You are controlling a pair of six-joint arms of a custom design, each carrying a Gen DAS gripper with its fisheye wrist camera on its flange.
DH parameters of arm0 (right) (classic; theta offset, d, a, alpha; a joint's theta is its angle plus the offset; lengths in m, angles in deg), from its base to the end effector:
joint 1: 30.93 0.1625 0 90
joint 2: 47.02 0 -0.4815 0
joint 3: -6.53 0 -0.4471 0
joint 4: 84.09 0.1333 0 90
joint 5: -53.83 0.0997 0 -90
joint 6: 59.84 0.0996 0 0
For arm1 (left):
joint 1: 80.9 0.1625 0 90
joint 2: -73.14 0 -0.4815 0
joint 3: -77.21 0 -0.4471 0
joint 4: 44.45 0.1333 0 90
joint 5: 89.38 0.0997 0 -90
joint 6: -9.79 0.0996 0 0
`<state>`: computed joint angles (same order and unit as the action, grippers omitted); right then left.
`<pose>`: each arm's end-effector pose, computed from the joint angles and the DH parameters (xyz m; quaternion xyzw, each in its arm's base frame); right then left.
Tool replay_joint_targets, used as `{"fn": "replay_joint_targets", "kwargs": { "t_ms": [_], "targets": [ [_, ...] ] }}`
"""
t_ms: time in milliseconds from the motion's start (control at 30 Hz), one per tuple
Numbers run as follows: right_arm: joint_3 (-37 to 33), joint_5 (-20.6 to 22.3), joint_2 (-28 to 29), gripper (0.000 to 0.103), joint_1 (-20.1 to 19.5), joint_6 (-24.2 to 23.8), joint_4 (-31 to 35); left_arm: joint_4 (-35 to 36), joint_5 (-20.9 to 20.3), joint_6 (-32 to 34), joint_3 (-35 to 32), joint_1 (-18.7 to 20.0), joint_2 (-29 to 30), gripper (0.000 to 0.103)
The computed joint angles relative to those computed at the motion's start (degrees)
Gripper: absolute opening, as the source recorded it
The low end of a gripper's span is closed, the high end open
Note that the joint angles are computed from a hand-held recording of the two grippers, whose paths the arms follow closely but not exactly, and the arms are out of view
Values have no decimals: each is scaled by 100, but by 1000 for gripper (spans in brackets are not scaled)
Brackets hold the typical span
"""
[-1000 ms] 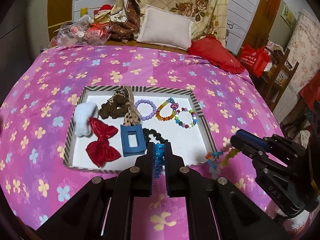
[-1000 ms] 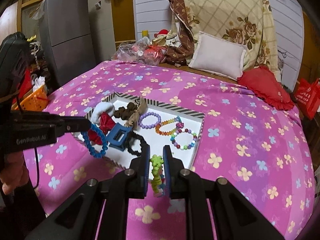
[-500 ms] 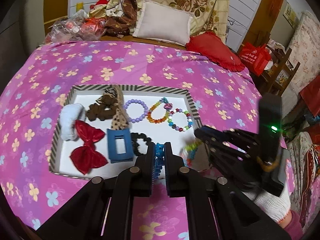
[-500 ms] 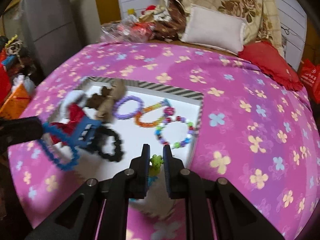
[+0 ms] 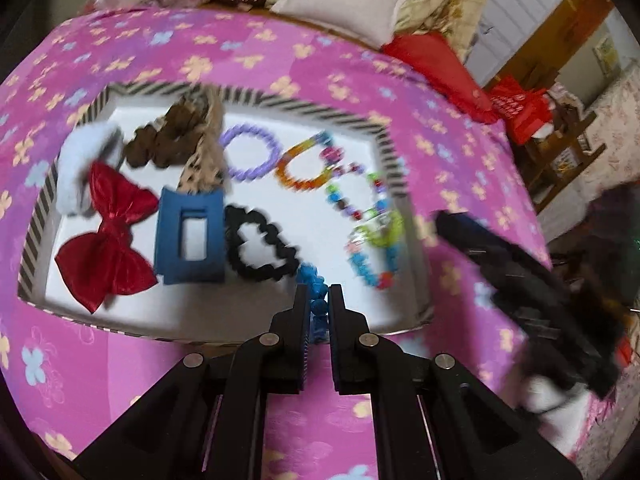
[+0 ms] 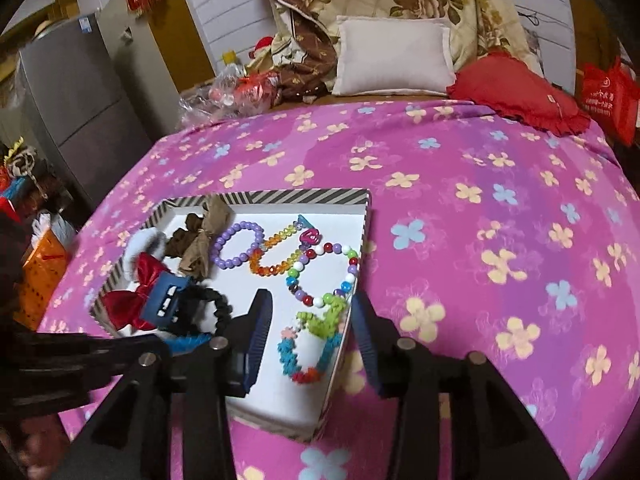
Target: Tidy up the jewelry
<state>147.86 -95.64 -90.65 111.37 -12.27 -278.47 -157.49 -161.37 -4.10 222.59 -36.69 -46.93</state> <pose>0.3404 -0.2031 0.0130 0.0069 -0.8673 0.4115 0.2800 -0.0711 -0.2981 0.2895 0.2743 0.9486 -0.0609 0.1455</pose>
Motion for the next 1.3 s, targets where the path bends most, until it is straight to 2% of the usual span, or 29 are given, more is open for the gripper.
{"fn": "replay_joint_targets", "kwargs": {
  "t_ms": [167,267,367,467,567,633,800,1000,1067,1167,1300],
  "targets": [
    [46,-51,-98,48,255,288,248,-11,180,49,48,240,40,10],
    [74,-4,-95,52,374,482,275,57,302,49,99,195,-3,10],
    [61,20,-63,52,492,669,373,103,406,4,170,39,-129,10],
    [14,4,-68,53,641,900,647,75,317,67,178,2,-259,10],
    [-48,-49,-85,59,825,1165,969,230,419,133,139,-104,-453,28],
    [-113,-97,-81,63,978,1436,1269,412,569,151,121,-231,-755,34],
    [-298,-77,-13,66,1190,1968,1978,980,1059,198,110,-577,-1389,34],
    [-572,-69,207,66,1326,2208,2302,1729,1661,-127,72,-881,-2010,34],
    [-680,-131,259,66,1393,2320,2431,1825,1740,-203,48,-900,-2126,34],
    [-859,-288,261,73,1481,2671,2900,2022,1872,-402,-10,-1015,-2299,34],
    [-1087,-429,241,77,1567,3024,3453,2520,2232,-832,-105,-1548,-2689,34]
  ]
}}
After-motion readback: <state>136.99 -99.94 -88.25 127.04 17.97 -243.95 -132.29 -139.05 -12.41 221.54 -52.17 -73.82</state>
